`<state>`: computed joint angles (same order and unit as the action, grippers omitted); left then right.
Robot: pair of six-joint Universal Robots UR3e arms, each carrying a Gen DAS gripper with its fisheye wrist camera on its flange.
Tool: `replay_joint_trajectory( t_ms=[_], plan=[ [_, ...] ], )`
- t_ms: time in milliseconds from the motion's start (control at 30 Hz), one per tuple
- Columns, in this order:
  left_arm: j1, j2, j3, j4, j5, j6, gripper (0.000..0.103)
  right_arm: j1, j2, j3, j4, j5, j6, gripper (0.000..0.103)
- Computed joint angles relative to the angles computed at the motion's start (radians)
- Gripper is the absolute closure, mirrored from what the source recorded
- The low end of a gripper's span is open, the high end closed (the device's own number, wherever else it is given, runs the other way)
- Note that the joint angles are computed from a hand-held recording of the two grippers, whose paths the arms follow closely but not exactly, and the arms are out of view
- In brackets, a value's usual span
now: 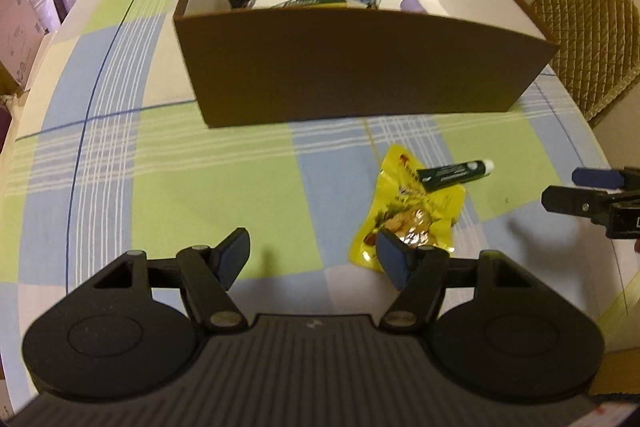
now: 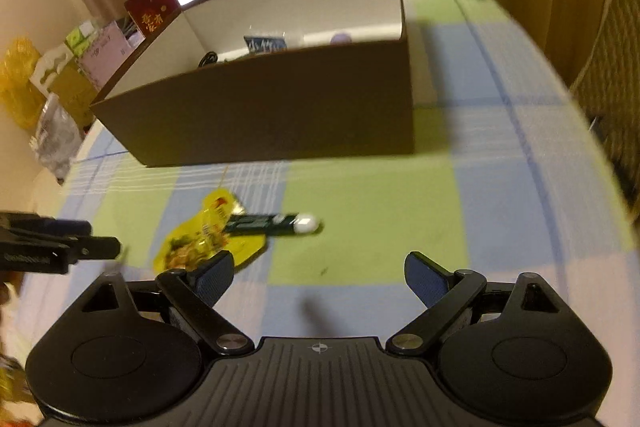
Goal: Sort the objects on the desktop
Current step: 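Withdraw both open tools from the box toward the yellow pouch, then grasp the green lip balm tube with the left tool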
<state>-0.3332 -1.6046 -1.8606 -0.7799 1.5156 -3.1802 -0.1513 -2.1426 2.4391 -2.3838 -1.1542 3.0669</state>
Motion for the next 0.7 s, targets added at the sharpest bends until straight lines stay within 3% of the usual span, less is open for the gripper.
replay_joint_trajectory(
  t_ms=[200,433,700],
  plan=[
    [0.028,0.015,-0.022,-0.009,0.006,0.003,0.038,0.041,0.096,0.019,-0.042,0.086,0.082,0.017],
    [0.073,0.041,-0.056,-0.008,0.001,0.015,0.038,0.091,0.245,0.012,-0.141,0.177,0.1,0.055],
    [0.113,0.048,-0.069,-0.007,-0.006,0.036,0.038,0.149,0.408,-0.007,-0.272,0.234,0.134,0.078]
  ],
)
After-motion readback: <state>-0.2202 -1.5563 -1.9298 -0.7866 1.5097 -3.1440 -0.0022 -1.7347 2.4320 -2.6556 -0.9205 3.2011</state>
